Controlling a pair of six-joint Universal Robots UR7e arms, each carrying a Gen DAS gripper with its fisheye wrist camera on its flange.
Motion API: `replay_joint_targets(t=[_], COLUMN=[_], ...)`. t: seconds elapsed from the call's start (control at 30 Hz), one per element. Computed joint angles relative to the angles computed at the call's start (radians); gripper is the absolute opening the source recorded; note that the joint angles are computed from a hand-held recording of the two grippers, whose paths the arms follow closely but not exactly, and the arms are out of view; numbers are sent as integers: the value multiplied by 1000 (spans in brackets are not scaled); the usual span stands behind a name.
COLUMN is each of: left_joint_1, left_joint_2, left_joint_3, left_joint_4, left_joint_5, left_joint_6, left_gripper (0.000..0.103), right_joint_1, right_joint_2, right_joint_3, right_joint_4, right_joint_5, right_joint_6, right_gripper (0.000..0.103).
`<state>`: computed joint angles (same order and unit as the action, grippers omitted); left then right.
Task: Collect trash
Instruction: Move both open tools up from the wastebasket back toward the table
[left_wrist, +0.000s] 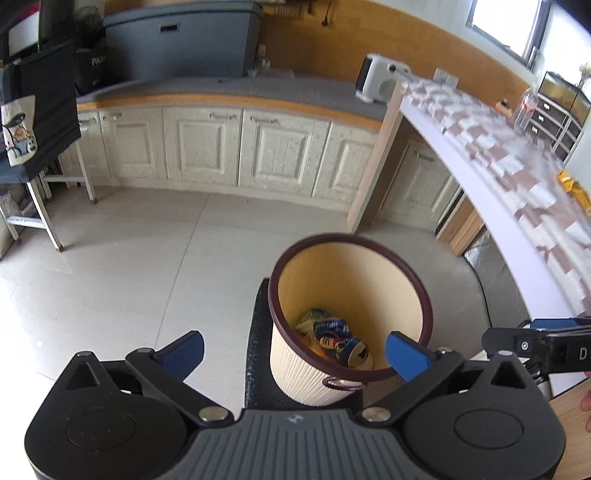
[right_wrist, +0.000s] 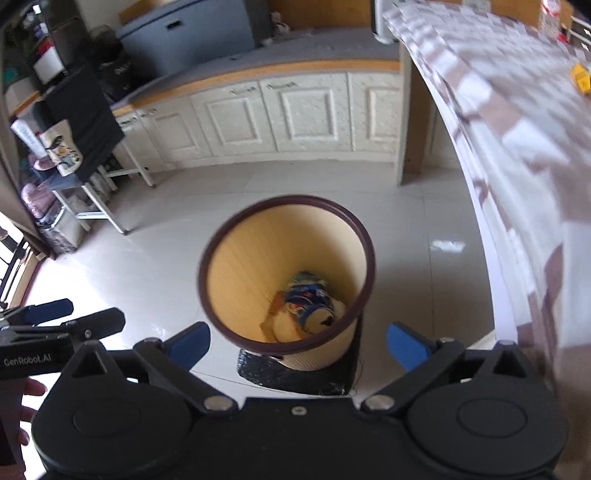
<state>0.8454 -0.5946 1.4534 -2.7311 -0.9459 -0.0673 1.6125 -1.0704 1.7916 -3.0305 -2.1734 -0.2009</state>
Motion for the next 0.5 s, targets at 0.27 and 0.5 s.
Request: replay_joint_targets(t=[0.27, 0.5], left_joint_1=[-43, -89], left_joint_2=[-68, -111], left_joint_3=[81, 127], left_joint_4=[-131, -236], left_joint_5=[9, -17], left_joint_6=[38, 94], left_gripper=[103, 103], right_joint_1=[66, 103], right_joint_2=[-70, -169], right_joint_3=[56, 121], right_joint_4=[-57, -120], right_joint_5=[16, 56], right_joint_6=[-71, -110], right_gripper=[103, 103])
